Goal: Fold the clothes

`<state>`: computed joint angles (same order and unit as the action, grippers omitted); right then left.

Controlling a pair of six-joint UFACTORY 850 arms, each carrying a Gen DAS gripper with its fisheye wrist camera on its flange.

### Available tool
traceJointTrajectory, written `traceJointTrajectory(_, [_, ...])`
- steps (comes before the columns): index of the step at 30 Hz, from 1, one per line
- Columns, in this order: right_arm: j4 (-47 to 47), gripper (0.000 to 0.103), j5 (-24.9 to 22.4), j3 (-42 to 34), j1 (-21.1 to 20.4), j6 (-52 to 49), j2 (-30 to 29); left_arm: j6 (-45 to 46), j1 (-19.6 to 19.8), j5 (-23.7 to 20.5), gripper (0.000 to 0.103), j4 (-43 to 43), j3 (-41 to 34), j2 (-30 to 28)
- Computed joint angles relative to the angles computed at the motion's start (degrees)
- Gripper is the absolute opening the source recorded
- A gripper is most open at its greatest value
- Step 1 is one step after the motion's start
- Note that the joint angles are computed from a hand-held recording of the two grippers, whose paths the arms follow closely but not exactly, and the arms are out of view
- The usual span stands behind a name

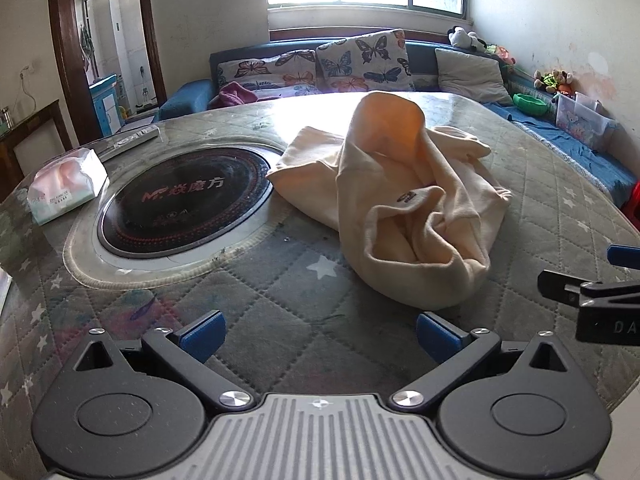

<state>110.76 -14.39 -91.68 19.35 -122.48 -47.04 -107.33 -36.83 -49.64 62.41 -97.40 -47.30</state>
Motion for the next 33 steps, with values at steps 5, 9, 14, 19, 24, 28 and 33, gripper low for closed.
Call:
traceJointTrajectory(5, [-1.7, 0.103, 0.2, 0.7, 0.3, 1.3, 0.5, 1.3, -0.3, -0.5, 0.103, -1.1, -1.1, -0.6])
traceJointTrajectory(9, [-2.5, 0.103, 0.2, 1.0, 0.4, 1.8, 0.8, 2.5, -0.4, -0.9, 0.103, -2.1, -2.0, -1.0])
traceJointTrajectory(14, [-2.8, 0.103, -0.1, 1.3, 0.4, 2.0, 1.1, 3.3, -0.5, -1.1, 0.103, -2.7, -2.8, -1.4])
traceJointTrajectory(19, [-3.0, 0.103, -0.1, 1.6, 0.5, 1.9, 1.3, 4.1, -0.5, -1.4, 0.103, -3.3, -3.5, -1.8])
traceJointTrajectory(24, [-3.5, 0.103, 0.0, 1.6, 0.5, 2.5, 1.4, 4.8, -0.3, -1.4, 0.103, -4.1, -3.9, -2.0])
traceJointTrajectory(28, [-4.6, 0.103, -0.1, 1.5, 0.5, 3.5, 1.3, 5.2, -0.3, -1.4, 0.103, -4.5, -4.2, -2.1])
traceJointTrajectory(33, [-4.6, 0.103, 0.0, 1.5, 0.5, 3.5, 1.4, 5.6, -0.3, -1.3, 0.103, -4.6, -4.3, -2.1])
